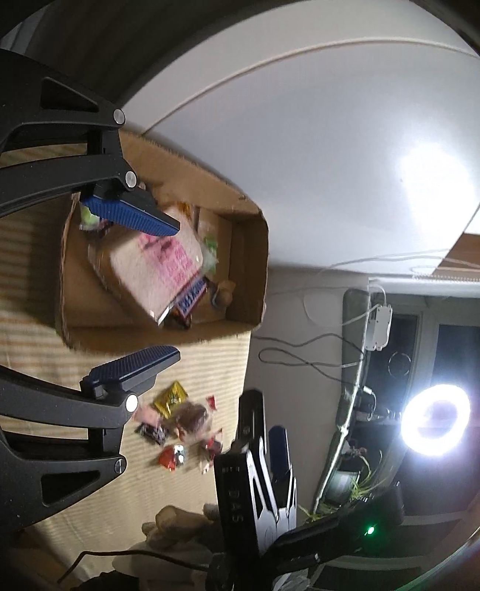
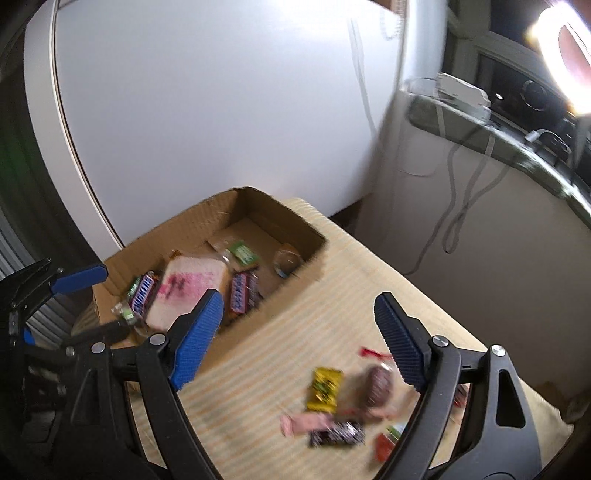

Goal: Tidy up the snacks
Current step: 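Grasp the pink candy with the left gripper while the right grasps the packaged egg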

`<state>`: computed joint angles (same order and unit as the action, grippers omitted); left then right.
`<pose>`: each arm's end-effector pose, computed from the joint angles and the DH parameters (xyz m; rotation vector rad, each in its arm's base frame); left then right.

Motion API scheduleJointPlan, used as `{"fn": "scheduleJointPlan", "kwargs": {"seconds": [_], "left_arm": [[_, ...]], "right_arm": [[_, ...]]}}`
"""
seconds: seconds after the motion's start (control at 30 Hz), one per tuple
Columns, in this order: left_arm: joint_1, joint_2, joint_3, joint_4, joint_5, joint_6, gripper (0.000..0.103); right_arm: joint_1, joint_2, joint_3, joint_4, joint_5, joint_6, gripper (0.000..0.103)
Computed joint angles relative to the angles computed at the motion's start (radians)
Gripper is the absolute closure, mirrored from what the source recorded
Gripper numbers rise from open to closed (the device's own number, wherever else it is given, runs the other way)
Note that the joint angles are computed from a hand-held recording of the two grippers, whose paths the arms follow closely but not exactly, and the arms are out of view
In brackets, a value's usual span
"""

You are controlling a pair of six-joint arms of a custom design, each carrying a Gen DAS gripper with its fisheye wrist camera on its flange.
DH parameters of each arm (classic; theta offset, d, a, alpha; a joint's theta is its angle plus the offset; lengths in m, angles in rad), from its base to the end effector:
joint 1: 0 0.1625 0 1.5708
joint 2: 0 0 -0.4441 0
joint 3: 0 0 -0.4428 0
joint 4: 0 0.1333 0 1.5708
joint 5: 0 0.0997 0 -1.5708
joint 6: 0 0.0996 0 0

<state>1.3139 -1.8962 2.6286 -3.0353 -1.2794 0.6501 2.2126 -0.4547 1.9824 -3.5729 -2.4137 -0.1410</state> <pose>0.0740 -0.3557 0.2829 0.9997 2.3824 -0.8958 0.3687 -0.3949 -0.0982 0.6519 -2.2380 0.8002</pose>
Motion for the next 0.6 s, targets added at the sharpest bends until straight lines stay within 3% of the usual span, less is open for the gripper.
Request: {"fn": "scheduleJointPlan", "kwargs": {"seconds": [0.37,0.6], "left_arm": [[-0.11,-0.012,0.077,0.057,-0.005,-0.056,0.042],[-0.168,0.068,0.115,0.05,0.004,-0.104,0.042]], "right_arm": [[-0.007,-0.134,0.258,-0.125,-0.089,0.122,0.017],[-0.079,-0.155,0.371,-0.206,-0.059,0.155,0.017]]}}
